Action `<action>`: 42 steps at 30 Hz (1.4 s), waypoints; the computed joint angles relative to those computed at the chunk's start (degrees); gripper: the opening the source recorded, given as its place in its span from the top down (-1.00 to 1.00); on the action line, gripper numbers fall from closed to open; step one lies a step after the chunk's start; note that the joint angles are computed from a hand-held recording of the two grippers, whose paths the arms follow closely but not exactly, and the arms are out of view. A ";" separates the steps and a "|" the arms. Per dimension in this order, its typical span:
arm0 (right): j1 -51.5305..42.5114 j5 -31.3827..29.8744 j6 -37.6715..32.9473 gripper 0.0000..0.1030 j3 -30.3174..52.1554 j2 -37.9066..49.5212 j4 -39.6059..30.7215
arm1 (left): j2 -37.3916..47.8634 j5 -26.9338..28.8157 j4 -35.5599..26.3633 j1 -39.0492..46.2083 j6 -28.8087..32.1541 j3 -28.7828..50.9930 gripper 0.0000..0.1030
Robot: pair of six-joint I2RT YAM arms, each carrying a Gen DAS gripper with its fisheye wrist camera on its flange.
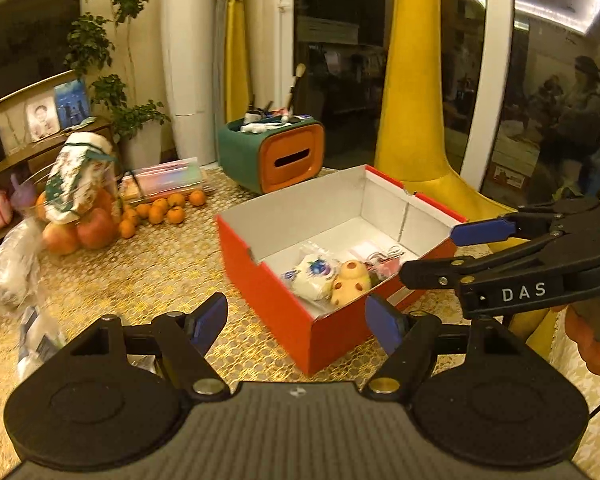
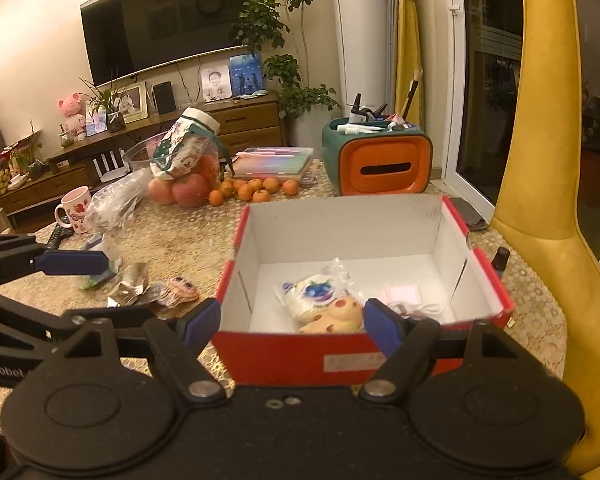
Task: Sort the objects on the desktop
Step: 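Withdraw both grippers from the box back over the table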
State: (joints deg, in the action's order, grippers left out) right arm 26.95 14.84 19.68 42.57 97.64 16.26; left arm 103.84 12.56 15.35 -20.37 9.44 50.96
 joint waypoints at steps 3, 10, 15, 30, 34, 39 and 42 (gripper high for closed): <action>2.45 2.44 0.40 -0.52 -0.71 0.36 1.04 | -1.66 -0.70 2.23 1.10 0.29 -3.13 -0.46; 7.81 6.32 1.39 -0.54 -0.63 2.53 3.94 | -4.24 0.72 7.05 5.39 0.12 -9.11 -0.46; 10.58 7.09 1.55 -0.60 1.79 5.44 5.05 | -5.28 2.49 9.34 9.45 -0.01 -11.86 -0.46; 16.64 10.44 3.04 -0.78 12.14 16.90 6.36 | -0.23 10.40 14.40 22.32 5.22 -13.74 -0.90; 17.09 10.52 3.22 -0.78 16.19 20.26 5.18 | 2.83 12.28 15.79 24.63 6.16 -12.40 -0.93; 17.22 10.69 2.76 -0.78 21.95 24.72 3.26 | 7.45 13.04 16.31 26.30 6.92 -8.93 -0.99; 16.81 10.15 2.38 -0.78 25.52 27.45 2.22 | 10.67 13.10 15.84 27.24 7.04 -5.92 -0.99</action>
